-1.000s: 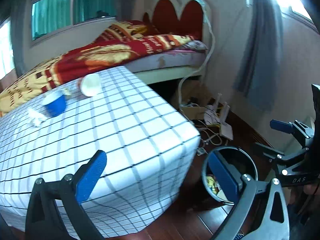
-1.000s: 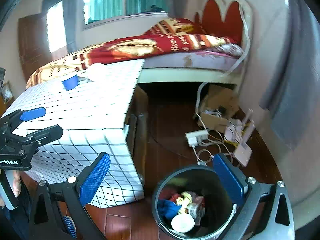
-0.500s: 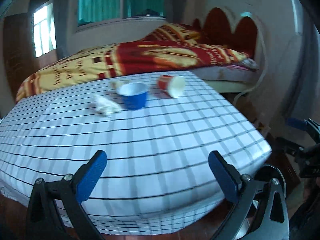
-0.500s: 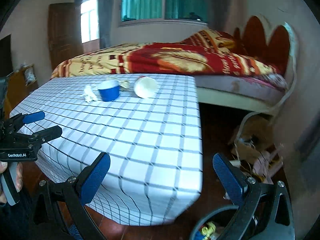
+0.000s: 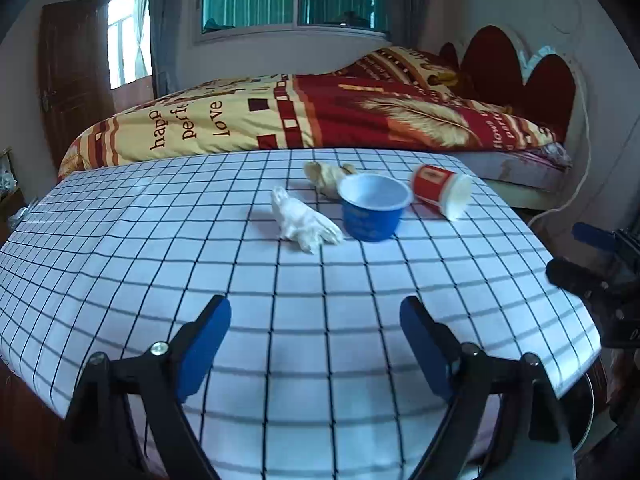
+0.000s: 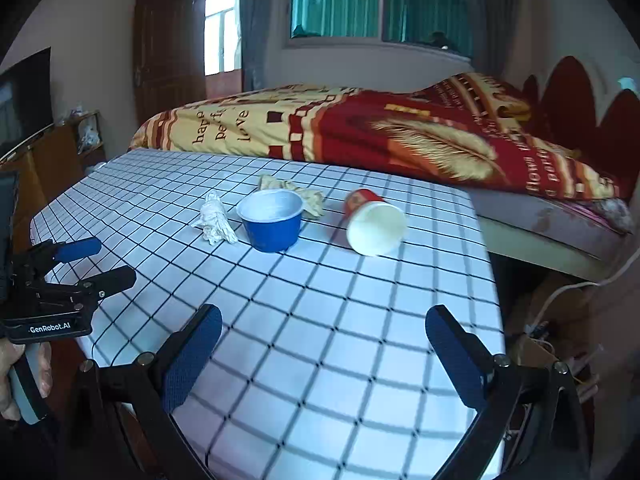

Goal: Collect trash
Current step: 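Move both tools back toward the table, then grasp the red paper cup with the right gripper while the left gripper grasps the white tissue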

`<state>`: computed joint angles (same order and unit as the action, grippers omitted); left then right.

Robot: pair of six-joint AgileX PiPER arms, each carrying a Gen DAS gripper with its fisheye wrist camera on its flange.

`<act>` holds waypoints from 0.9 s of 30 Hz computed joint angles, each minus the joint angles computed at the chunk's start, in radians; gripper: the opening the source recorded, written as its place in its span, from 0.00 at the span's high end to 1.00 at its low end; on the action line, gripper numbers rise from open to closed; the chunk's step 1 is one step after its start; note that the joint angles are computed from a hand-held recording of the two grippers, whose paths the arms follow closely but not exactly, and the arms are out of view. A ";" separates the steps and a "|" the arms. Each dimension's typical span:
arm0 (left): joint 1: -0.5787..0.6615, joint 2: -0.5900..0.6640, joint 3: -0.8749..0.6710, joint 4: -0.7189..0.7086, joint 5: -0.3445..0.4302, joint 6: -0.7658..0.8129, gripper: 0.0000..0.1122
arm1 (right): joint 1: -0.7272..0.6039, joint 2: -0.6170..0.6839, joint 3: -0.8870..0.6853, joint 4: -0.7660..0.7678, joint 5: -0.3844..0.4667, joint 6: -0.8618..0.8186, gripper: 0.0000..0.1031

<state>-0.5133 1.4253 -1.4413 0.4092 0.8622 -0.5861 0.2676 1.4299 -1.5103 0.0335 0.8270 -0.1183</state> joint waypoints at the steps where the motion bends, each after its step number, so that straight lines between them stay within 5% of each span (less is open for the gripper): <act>1: 0.018 0.017 -0.013 -0.018 -0.006 0.016 0.24 | 0.009 0.035 -0.026 -0.005 0.002 -0.002 0.05; 3: 0.054 0.051 -0.037 -0.050 -0.024 0.044 0.25 | 0.013 0.111 -0.088 0.002 0.023 -0.020 0.18; 9: 0.132 0.187 -0.157 -0.157 -0.032 0.142 0.29 | -0.033 0.249 -0.197 0.015 0.024 -0.015 0.18; 18: 0.167 0.385 -0.388 -0.237 0.049 0.224 0.32 | -0.089 0.502 -0.531 0.074 0.156 -0.023 0.25; 24: 0.178 0.465 -0.493 -0.268 0.104 0.251 0.32 | -0.088 0.660 -0.777 0.076 0.271 -0.025 0.38; 27: 0.190 0.492 -0.523 -0.288 0.120 0.257 0.37 | -0.091 0.723 -0.878 0.083 0.323 -0.019 0.61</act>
<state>-0.3234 1.9172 -1.9643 0.1209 0.9824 -0.3294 0.1765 2.1532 -2.3888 0.1167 1.1502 -0.1371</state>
